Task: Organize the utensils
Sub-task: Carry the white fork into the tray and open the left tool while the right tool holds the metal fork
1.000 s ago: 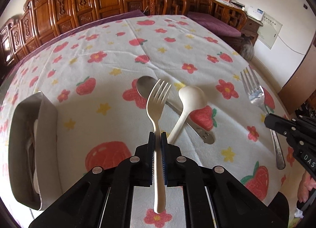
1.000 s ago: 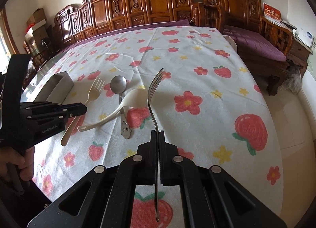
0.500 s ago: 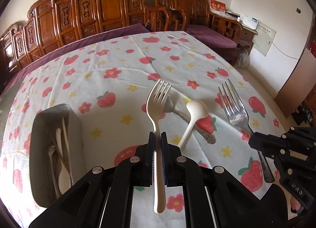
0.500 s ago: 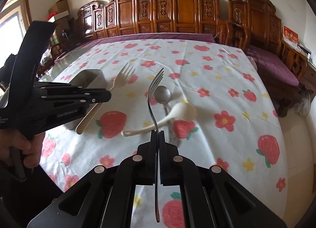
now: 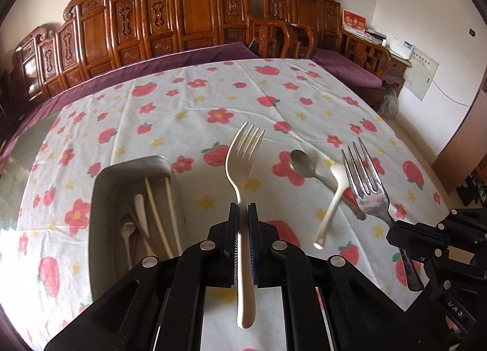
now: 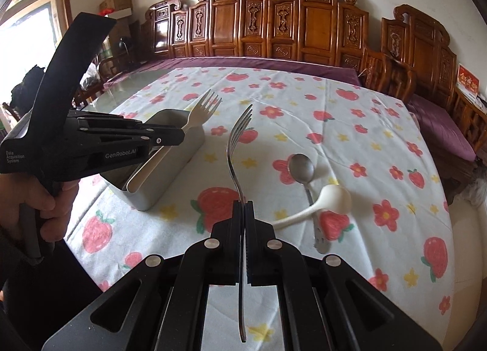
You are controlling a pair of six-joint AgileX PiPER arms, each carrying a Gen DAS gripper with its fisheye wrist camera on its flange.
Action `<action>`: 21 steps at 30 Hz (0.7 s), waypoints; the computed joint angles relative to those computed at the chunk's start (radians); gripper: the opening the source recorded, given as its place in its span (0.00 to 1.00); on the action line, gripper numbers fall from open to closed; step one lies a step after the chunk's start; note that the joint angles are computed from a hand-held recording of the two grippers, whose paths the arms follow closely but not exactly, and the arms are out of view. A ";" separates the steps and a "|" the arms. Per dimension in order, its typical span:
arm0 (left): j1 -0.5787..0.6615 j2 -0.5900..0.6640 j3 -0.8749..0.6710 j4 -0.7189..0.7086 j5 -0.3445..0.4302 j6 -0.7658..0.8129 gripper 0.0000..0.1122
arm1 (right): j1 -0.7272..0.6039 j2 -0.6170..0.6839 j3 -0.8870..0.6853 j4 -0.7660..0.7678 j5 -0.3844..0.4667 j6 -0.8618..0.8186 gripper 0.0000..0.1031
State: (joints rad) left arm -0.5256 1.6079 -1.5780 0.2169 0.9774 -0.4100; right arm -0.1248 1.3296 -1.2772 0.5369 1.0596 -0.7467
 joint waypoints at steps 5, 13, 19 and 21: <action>0.071 -0.039 0.049 -0.020 -0.031 0.056 0.05 | 0.084 0.018 0.006 -0.033 -0.044 0.058 0.03; 0.184 -0.090 0.150 -0.062 -0.117 0.142 0.05 | 0.176 0.071 0.003 -0.083 -0.097 0.115 0.03; 0.305 -0.081 0.221 -0.177 -0.169 0.208 0.05 | 0.219 0.105 -0.006 -0.110 -0.122 0.147 0.03; 0.331 -0.067 0.234 -0.188 -0.174 0.215 0.05 | 0.230 0.114 -0.014 -0.115 -0.126 0.157 0.03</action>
State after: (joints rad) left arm -0.1944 1.5413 -1.3443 0.0291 0.8037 -0.1951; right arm 0.1054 1.4435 -1.2909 0.4218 0.9336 -0.5896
